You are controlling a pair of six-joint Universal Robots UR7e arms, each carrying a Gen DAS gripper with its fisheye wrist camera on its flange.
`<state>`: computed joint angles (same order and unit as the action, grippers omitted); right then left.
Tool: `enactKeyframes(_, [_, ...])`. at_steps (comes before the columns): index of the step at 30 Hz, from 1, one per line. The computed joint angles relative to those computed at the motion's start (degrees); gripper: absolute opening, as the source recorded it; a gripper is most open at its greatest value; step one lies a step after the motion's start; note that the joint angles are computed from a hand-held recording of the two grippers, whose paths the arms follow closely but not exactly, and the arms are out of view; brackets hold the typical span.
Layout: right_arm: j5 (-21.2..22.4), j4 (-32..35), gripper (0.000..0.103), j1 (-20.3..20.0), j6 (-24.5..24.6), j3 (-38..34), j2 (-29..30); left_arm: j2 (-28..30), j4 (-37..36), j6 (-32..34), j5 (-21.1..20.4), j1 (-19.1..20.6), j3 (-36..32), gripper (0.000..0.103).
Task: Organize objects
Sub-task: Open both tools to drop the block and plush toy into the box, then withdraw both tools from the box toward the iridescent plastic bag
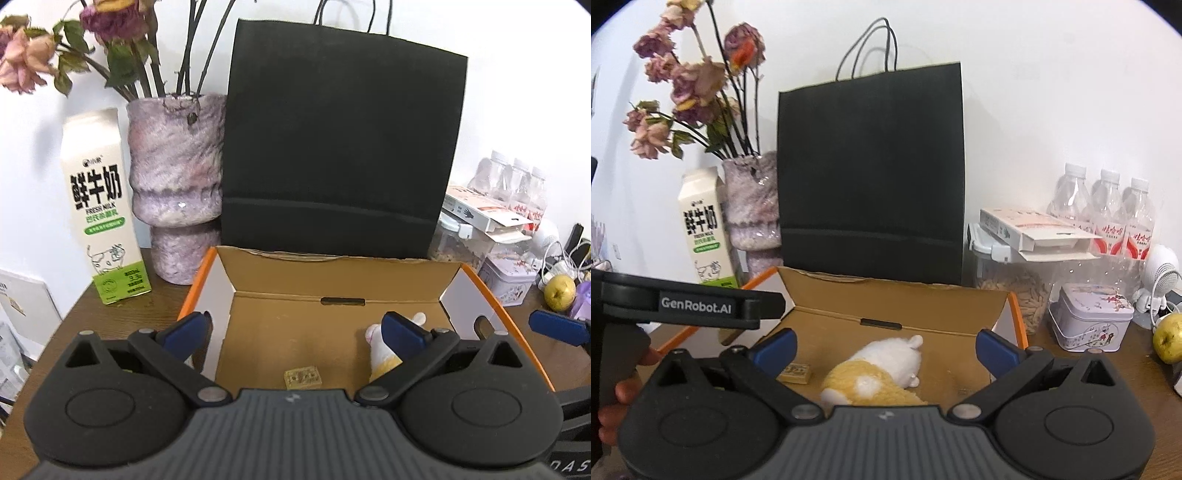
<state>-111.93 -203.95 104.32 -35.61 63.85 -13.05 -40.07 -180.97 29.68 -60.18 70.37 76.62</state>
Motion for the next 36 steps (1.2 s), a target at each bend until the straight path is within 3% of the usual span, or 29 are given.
enactKeyframes(9, [2.23, -4.78, 0.103, 0.97, 1.81, 9.09, -4.20, -4.59, -6.42, 2.76, 0.95, -1.60, 8.36, 0.103])
enactKeyframes(16, [2.55, -9.42, 0.103, 2.15, 3.17, 16.60, -6.92, -9.04, -8.56, 1.32, 2.61, -2.84, 14.64, 0.103])
enactKeyframes(36, [-0.88, -16.82, 0.103, 7.10, 0.85, 33.07, -13.68, -22.29, -14.95, -1.14, 4.10, -7.32, 32.23, 0.103])
